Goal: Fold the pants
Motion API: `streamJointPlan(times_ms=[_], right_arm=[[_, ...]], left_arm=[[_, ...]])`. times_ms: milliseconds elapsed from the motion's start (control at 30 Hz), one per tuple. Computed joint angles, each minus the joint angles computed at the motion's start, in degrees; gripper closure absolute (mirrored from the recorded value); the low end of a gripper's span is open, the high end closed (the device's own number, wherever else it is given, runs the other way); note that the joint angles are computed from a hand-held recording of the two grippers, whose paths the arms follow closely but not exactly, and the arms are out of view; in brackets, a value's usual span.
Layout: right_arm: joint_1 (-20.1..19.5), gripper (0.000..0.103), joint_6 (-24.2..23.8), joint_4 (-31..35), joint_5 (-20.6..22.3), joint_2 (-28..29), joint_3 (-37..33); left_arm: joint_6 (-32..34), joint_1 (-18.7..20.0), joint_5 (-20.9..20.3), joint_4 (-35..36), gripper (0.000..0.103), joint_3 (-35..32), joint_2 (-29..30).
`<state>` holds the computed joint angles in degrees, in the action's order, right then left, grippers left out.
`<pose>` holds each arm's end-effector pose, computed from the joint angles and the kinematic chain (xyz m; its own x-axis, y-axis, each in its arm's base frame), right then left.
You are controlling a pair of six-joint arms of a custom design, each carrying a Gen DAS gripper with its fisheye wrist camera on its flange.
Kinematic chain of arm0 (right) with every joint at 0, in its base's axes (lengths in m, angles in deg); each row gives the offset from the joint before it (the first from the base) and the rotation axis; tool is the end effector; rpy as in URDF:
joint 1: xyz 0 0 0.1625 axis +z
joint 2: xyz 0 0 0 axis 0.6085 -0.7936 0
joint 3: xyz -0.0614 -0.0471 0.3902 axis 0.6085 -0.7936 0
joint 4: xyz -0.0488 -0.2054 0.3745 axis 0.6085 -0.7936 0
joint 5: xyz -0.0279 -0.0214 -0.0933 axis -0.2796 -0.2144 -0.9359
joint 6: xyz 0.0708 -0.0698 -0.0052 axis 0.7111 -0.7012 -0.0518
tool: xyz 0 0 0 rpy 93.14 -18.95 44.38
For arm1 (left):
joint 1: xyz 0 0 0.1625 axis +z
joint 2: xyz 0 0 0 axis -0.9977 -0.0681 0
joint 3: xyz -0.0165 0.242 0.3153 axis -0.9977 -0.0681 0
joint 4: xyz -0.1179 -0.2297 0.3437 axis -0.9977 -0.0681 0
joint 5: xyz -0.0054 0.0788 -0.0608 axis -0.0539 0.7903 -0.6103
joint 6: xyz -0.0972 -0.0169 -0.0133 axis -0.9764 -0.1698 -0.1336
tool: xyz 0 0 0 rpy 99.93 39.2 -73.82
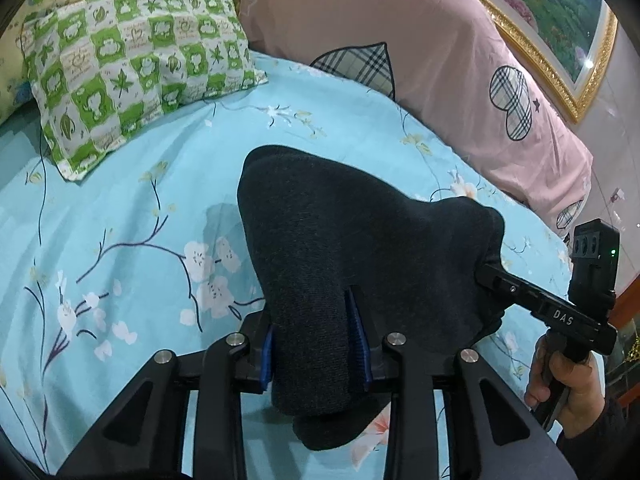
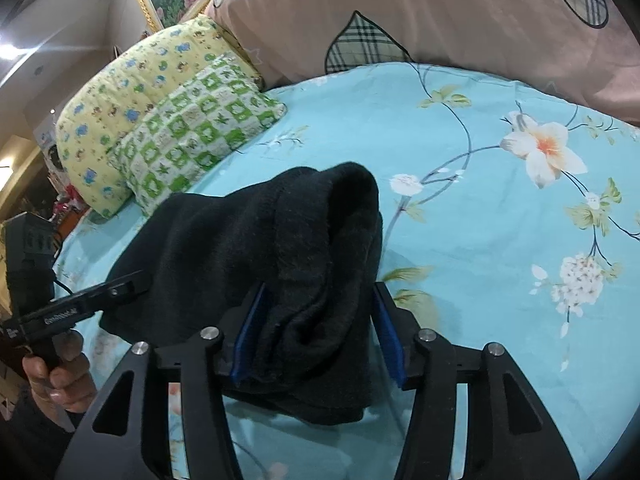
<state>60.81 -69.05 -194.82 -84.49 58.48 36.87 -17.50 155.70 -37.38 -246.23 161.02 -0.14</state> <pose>0.2518 -0.8393 0.0666 -0.8004 -0.5265 0.2867 -0.5991 0.6854 -0.4138 -0.0500 -0.7114 0.2508 -0.8796 -0.2726 -0.3898 0.1563 0.6084 -0.7781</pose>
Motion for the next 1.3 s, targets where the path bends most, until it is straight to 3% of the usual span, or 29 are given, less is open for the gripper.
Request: streamJointPlan(times_ms=[233,300,500,633,867,1300], right_arm=[[-0.8,0.041,-0.9,-0.8,0.7,0.3,0.0],[-1.0,0.040,-0.4,-0.6,1.2,0.1,0.2],[-0.6,0.031,-0.1,-4.4,-0.9,-1.4,3.1],[-0.5,0.030,-0.2,-6.9,-1.4,-3.4,6.5],[-0.1,0.017,-1.7,-12.5,0.6,-7.9,14.2],[2.1,0.007,-9.8,-19.3,-0.8,-12.6,24.2]], left_arm=[[-0.7,0.2,1.6,-0.2,0.054,0.2,0.4],[-0.8,-0.5,3.9,-0.6,0.046,0.6,0.4],[-1.7,-1.9,7.9,-1.8,0.034,2.6,-0.5],[-2.6,-2.8,9.4,-2.3,0.032,4.6,-1.7],[-2.4,-5.2,13.4,-2.5,0.025,7.7,-2.9],[1.3,-9.3,21.9,-7.4,0.021,11.3,-1.7]])
